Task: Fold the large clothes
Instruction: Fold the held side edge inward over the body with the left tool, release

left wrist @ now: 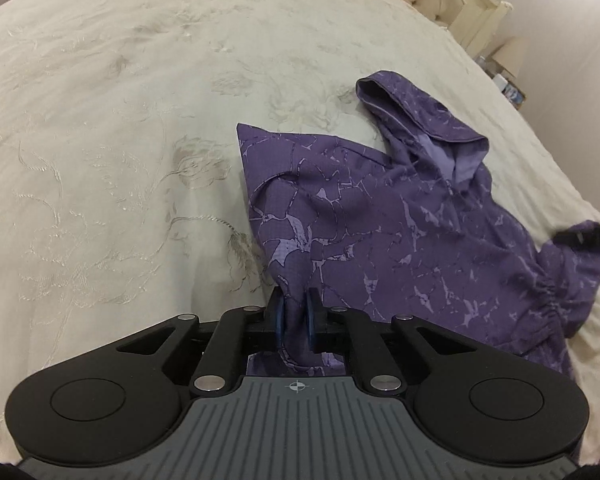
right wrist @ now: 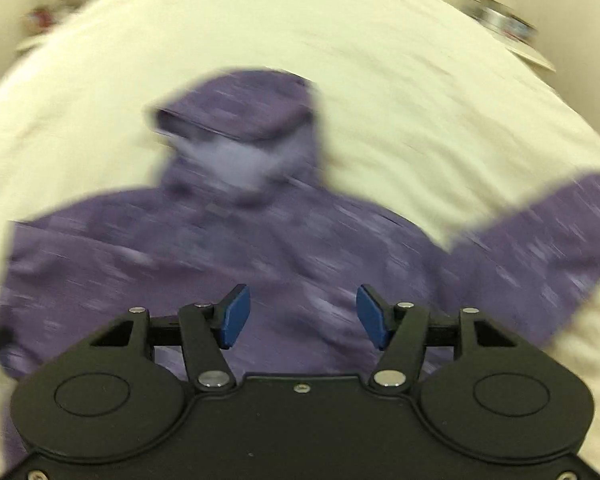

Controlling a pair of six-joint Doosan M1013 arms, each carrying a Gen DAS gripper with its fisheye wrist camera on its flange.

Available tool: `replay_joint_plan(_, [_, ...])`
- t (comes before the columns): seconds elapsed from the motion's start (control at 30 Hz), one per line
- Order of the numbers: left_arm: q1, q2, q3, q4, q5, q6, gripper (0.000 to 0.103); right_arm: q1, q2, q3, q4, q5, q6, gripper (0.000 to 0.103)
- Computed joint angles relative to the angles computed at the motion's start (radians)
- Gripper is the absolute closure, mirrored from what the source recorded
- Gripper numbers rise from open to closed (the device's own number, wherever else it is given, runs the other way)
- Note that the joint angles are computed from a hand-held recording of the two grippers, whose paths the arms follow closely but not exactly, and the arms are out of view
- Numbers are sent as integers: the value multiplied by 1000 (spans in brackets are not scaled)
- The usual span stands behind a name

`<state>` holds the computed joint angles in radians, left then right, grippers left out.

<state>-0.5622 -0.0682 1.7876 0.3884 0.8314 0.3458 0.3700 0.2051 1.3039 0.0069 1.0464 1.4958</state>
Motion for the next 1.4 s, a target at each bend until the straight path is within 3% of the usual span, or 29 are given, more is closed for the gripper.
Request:
replay_joint_plan(0.1, [12,-9,14,-16,-28,-43,93,23,45,-67,188,32,-140,37])
replay_joint_plan(0.23, [17,-11,21,-27,-40,-55,93,69,143,-184,394,153,-303,36])
replay_joint_plan(0.43, [13,-14,24,-12,-42,-91,93,141,258,-303,442,259,-420,37])
replay_joint_plan(0.6, [12,-15,25,-9,-41,-107,93,166,321,-363,437,319,-477,37])
replay_joint_plan(0.67, [15,-19,29,-13,-44,-110,93,171,339,-384,436,356,-490,48])
replay_joint_plan(0.7, [16,-20,30,-12,-44,-113,93,174,349,-397,439,381,-496,85])
replay_joint_plan(0.73, [13,-21,30,-1,-36,-124,93,177,358,-408,443,400,-513,94])
replay_joint_plan(0.93, [36,-28,48,-16,-26,-155,91,201,386,-427,423,356,-479,97])
replay_joint_plan(1.0, [42,-23,40,-24,-3,-132,83,210,386,-415,399,335,-476,93])
replay_joint_plan(1.07, [46,-29,43,-33,-7,-128,82,204,359,-370,414,251,-468,83])
replay_joint_plan(1.1, [44,-32,42,-26,0,-135,78,197,342,-349,429,213,-462,74])
replay_joint_plan(1.13, [38,-34,39,-7,20,-142,76,182,320,-318,467,162,-460,55])
replay_joint_plan(1.2, [20,-34,24,42,64,-149,73,156,281,-270,510,90,-456,42])
replay_joint_plan(1.27, [1,-42,19,108,76,-155,68,126,234,-216,533,34,-441,43])
replay_joint_plan(1.3, [-9,-43,15,135,78,-152,58,112,214,-191,536,18,-429,43])
replay_joint_plan(1.4, [-13,-37,5,154,12,-89,41,69,151,-108,503,-7,-386,41])
